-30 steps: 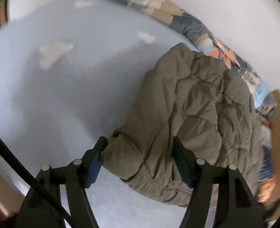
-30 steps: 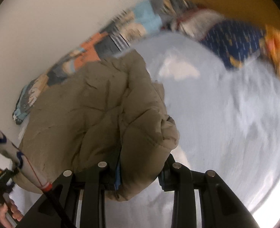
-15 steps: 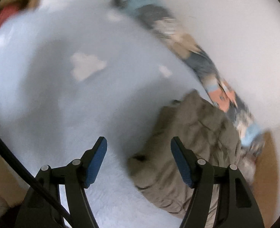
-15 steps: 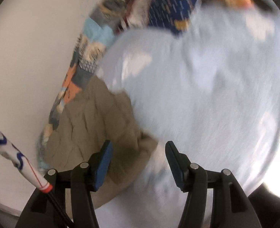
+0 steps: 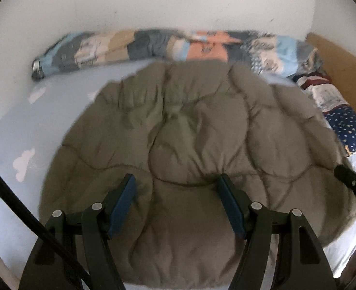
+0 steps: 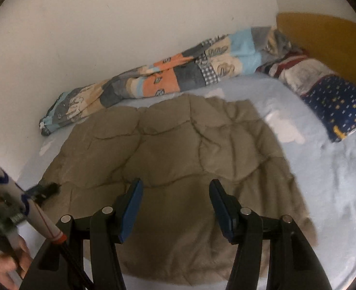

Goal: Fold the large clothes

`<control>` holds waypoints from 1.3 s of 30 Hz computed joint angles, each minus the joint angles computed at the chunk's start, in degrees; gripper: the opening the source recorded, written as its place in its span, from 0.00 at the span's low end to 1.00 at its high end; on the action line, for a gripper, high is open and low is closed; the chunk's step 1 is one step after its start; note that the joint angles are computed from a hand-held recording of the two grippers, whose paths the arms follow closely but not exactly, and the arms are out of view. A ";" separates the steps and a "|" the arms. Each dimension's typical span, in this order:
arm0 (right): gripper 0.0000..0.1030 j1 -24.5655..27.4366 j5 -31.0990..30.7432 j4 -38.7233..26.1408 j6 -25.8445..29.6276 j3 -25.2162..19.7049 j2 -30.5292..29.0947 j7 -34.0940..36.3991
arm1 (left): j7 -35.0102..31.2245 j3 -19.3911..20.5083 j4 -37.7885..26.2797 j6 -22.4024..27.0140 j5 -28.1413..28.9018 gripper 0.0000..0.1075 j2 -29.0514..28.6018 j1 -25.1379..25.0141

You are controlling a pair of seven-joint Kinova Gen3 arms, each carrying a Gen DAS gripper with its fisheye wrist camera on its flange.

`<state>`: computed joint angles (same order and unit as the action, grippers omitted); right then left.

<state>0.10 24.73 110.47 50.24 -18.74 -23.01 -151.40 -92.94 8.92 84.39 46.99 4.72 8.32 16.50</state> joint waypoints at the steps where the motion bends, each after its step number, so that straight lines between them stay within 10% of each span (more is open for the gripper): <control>1: 0.60 0.07 -0.43 0.00 0.02 0.35 1.24 0.32 | 0.81 0.02 -0.49 0.39 0.16 0.70 0.93 0.28; 19: 0.62 -5.11 -3.18 0.30 1.88 7.34 6.50 -0.33 | 5.56 0.02 1.53 -2.53 -3.94 0.76 -0.37 1.53; 26: 0.62 0.58 1.78 -0.19 9.85 1.00 0.16 -6.73 | 14.10 -1.54 1.69 -2.88 -10.63 0.76 -1.13 2.21; 39: 0.60 1.44 -12.34 4.64 4.74 13.43 0.59 0.91 | 15.73 -1.56 3.03 -2.40 -13.70 0.77 -0.44 2.83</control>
<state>1.54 12.39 115.11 54.98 -5.30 -22.42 -150.48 -77.21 7.36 87.42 44.59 -8.98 7.89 19.33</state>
